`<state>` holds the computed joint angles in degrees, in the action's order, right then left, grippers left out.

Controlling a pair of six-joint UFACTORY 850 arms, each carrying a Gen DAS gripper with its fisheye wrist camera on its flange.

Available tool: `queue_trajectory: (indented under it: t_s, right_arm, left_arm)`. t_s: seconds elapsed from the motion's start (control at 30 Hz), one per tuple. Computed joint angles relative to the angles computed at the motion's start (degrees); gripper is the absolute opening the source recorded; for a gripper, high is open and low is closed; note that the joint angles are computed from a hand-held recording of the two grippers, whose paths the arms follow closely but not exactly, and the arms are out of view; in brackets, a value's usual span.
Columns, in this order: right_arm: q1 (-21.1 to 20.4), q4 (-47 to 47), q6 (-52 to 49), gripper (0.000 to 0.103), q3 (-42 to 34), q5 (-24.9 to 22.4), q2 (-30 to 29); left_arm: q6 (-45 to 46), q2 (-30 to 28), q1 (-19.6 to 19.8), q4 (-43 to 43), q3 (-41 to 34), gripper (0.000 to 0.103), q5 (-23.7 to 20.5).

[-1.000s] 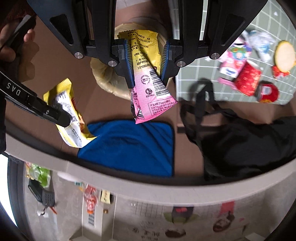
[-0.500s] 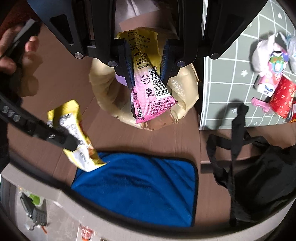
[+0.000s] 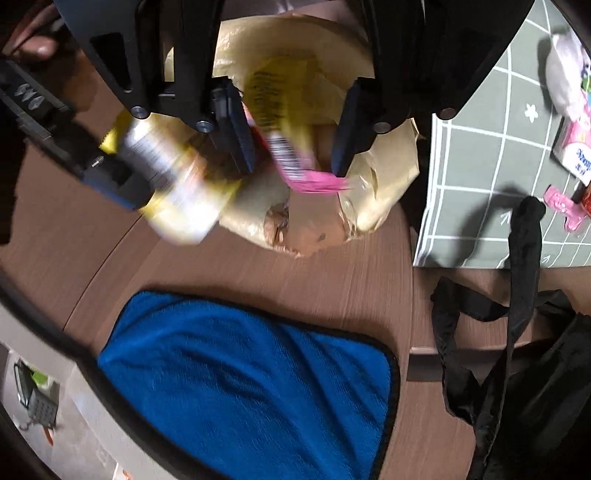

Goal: Collect trash
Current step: 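Move both open tools back over the remaining trash on the table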

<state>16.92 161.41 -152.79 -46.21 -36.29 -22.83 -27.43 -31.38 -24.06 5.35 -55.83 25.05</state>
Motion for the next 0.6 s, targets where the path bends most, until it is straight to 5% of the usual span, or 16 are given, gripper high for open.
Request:
queue_trajectory:
  t_s: [0.17,0.6]
  right_arm:
    - [-0.12,0.42,2.02,0.041,-0.78,-0.19,-0.98]
    - [4.04,8.19,-4.77,0.041,1.34,0.61,2.69]
  left_arm:
    - [-1.43,1.55,1.00,1.50,0.87,0.049,-0.55]
    - [32.93,12.28,0.52,-32.38,11.87,0.049,5.43]
